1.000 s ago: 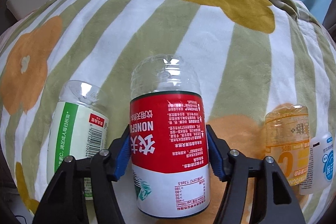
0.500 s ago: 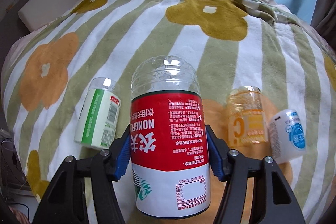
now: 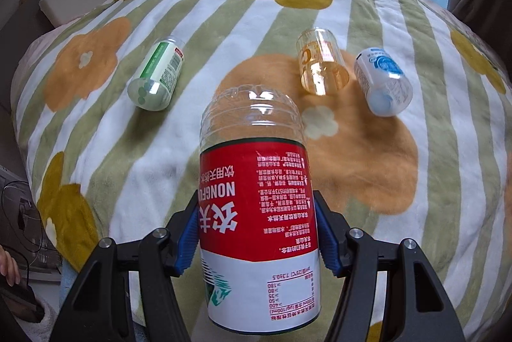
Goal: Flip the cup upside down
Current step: 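Lift the red-labelled bottle with the right gripper, set it down, open, then bring the left gripper to the red-labelled bottle and close around it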
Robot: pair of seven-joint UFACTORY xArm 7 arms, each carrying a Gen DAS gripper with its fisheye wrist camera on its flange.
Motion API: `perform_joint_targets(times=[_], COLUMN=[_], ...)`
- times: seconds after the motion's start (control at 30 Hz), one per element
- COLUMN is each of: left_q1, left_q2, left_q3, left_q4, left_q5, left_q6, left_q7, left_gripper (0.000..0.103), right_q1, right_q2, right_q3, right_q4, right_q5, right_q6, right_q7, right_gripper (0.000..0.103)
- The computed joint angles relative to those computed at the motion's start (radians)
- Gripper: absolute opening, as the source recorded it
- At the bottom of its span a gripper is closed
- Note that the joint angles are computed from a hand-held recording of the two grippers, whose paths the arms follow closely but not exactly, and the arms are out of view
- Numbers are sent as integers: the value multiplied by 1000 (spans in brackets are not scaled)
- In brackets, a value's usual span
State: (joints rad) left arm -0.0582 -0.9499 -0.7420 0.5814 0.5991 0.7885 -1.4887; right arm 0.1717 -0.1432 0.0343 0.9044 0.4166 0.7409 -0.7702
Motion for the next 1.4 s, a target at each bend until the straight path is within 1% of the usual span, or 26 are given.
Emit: perform_joint_targets(times=[0.07,0.13,0.23,0.33,0.53,0.57,0.6,0.67,0.73,0.77,0.8,0.87,0.9,0.97,1.0,1.1,1.17,1.2,1.23,1.27,1.33,1.37,1.4], left_q1=[-2,-8,-20,-28,-34,-34,-33,-37,-35,-31,-23,-12,-9,0,4,-14,-27,-32,-42,-54,-76,-87,-100], left_q2=[9,18,33,49,103,112,123,144,173,192,214,262,291,361,403,528,629,684,733,776,865,905,956], left_q3=[-10,-15,-18,-15,-10,-10,-10,3,13,14,11,17,22,25,22,51,63,63,70,86,108,124,135], left_q4=[14,25,37,50,86,93,102,115,137,154,174,215,236,290,320,390,452,490,522,546,598,621,655], left_q5=[-7,-12,-19,-21,-20,-17,-15,-12,-3,5,16,39,47,64,75,83,84,86,80,65,43,14,-4], left_q6=[23,41,64,72,83,87,91,84,73,71,71,57,46,56,65,47,47,61,65,47,36,24,31], left_q7=[4,9,16,14,12,13,11,12,16,21,27,39,43,54,51,54,62,64,71,85,92,110,120], left_gripper=[103,103,103,103,103,103,103,103,103,103,103,103,103,103,103,103,103,103,103,103,103,103,103], right_q1=[0,0,2,-1,-4,-4,-3,-2,-2,-1,0,4,5,2,4,25,30,31,29,23,8,6,0], right_q2=[1,-1,14,33,63,63,57,31,-12,-38,-66,-123,-151,-204,-238,-349,-426,-469,-510,-547,-611,-640,-662], right_q3=[1,8,6,12,21,21,16,2,-19,-34,-52,-95,-119,-161,-185,-250,-287,-302,-314,-319,-335,-350,-361], right_q4=[-26,-56,-67,-65,-53,-50,-48,-53,-69,-78,-87,-107,-116,-141,-165,-247,-301,-329,-355,-379,-417,-433,-447], right_q5=[9,-3,1,-25,-60,-55,-24,58,139,182,224,314,357,425,481,668,758,795,822,839,851,863,868], right_q6=[-11,-50,-70,-86,-80,-75,-67,-67,-76,-76,-72,-54,-38,-13,-20,-73,-99,-111,-125,-141,-155,-157,-160], right_q7=[10,31,49,79,100,95,72,9,-59,-96,-133,-214,-254,-324,-375,-547,-671,-736,-799,-845,-898,-920,-930], right_gripper=[59,59,59,59,61,64,71,80,84,87,94,103,103,103,103,103,103,103,103,103,103,103,103])
